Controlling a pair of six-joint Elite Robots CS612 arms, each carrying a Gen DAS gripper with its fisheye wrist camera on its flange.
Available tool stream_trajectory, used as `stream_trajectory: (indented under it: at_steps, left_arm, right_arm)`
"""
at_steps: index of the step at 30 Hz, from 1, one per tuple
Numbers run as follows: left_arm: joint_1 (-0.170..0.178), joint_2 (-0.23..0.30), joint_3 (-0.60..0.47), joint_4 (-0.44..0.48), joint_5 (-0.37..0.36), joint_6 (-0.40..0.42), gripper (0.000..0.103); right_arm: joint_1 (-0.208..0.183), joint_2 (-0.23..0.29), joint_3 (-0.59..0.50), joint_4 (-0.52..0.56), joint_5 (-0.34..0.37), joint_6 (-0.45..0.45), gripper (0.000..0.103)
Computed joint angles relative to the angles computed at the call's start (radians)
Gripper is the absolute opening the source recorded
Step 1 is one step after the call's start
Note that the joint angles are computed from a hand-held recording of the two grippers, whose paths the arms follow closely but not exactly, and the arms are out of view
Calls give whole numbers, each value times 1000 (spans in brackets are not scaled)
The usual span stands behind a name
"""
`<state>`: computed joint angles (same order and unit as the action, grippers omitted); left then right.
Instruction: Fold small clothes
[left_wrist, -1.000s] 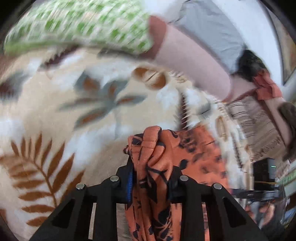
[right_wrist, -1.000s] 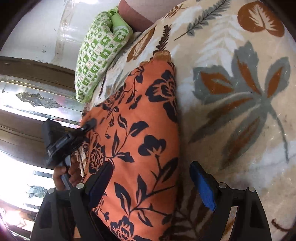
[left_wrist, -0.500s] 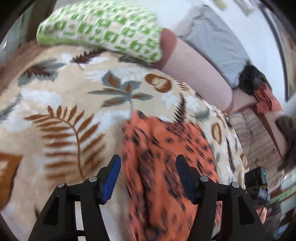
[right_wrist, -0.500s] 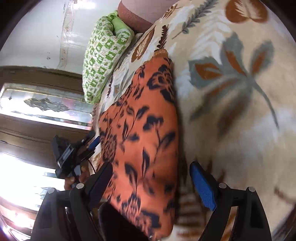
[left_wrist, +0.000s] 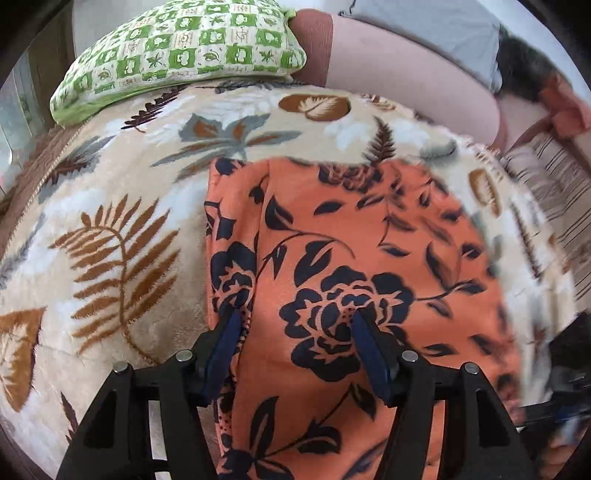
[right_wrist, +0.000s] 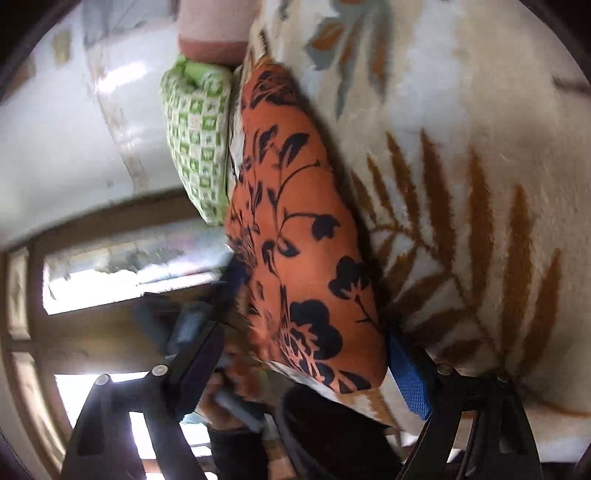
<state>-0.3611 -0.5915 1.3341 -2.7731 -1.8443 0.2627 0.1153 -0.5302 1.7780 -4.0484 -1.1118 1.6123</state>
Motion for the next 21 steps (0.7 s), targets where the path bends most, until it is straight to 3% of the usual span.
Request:
stream_trajectory:
  at_steps: [1,3,5,7,9,14,15,17,18,20,21]
  left_arm:
    - [-5,-5,12,-20,19,9,64]
    - [-8,-6,21,-38,35,14,64]
    - [-3,-1,11,-25,18,6,65]
    - [-2,-3,11,-20,18,20,65]
    - [0,0,6,-12,12,32,65]
    - [1,3,3,-12,-1,35,65]
    - [2,3,4,-15,-2,36,65]
    - [3,4,3,-17,-7,34,65]
    - [4,5,3,-20,-8,36,66]
    - [5,6,5,-27,-9,38,66]
    - [6,7,5,-29,-13,42,66]
  right_arm:
    - [7,-14,2,13,-20,-40,70]
    - [18,-73,31,142,-63,-226,52]
    - [24,-110,47,274,-91,-333,48]
    - [25,-121,59,346,-98,-358,56]
    - [13,-98,60,257,-36,-293,86]
    - [-7,-111,75,205,-157,-265,88]
    - [-18,-100,59,209,-141,-244,88]
    - [-40,-66,7,230,-44,-216,87]
    - [-44,-62,-4,257,-16,-234,76]
    - [-29,-90,-14,397,-18,-385,37]
    - [-14,-117,-4,446,-75,-451,36]
